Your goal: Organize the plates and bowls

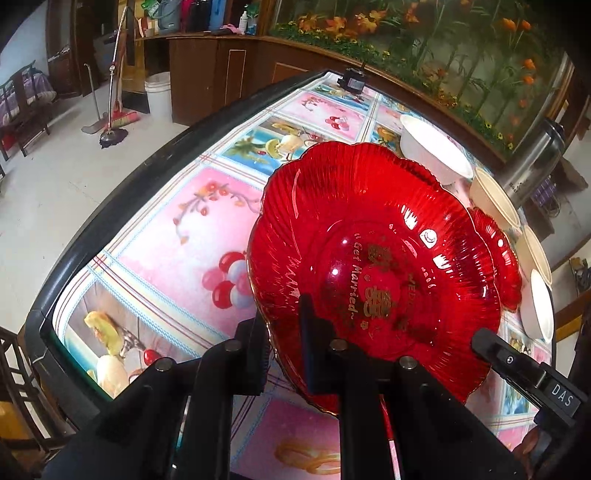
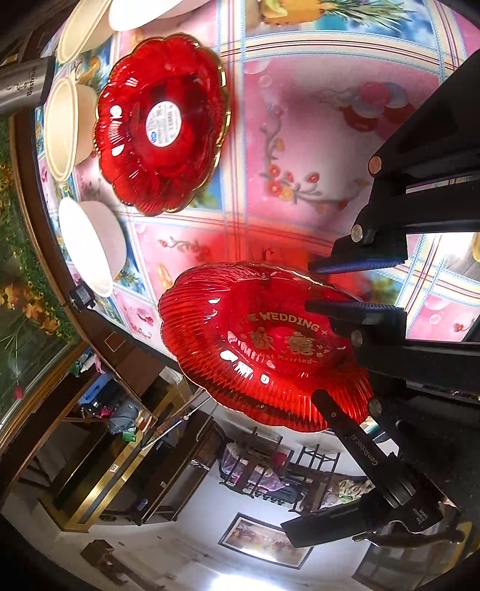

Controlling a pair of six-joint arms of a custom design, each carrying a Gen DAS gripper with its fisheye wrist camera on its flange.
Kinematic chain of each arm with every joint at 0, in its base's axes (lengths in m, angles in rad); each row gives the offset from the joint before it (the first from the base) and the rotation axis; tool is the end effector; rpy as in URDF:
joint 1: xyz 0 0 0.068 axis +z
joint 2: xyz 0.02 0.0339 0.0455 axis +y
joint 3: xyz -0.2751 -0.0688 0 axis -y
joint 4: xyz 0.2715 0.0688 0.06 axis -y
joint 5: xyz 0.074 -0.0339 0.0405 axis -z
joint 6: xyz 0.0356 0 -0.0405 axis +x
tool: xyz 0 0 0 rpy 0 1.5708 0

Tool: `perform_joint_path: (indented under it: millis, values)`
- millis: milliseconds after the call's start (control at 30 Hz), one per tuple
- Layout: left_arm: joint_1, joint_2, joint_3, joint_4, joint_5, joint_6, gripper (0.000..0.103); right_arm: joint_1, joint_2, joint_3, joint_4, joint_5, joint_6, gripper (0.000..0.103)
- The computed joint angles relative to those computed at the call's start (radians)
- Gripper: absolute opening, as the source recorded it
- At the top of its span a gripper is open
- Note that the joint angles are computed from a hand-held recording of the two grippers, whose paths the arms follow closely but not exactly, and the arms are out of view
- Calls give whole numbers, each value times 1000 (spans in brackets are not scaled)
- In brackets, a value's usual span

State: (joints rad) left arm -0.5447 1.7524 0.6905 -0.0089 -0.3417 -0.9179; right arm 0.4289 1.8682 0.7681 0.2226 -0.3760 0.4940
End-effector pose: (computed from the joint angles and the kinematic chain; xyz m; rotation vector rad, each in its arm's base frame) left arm 0.2678 -0.1483 0.0818 -0.5824 2.4803 -0.1072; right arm 0.3089 0.1556 0.0794 -0.0923 2.5589 0.8460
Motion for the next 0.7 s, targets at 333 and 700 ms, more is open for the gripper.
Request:
perform_joint_path:
  millis: [333, 700]
  values:
    - [-10, 27, -13, 23, 30, -18, 14, -7, -6, -42, 19, -9, 7, 20]
    - [-79, -192, -66, -21, -146, -133, 80, -142, -98, -158, 133, -89, 89, 62]
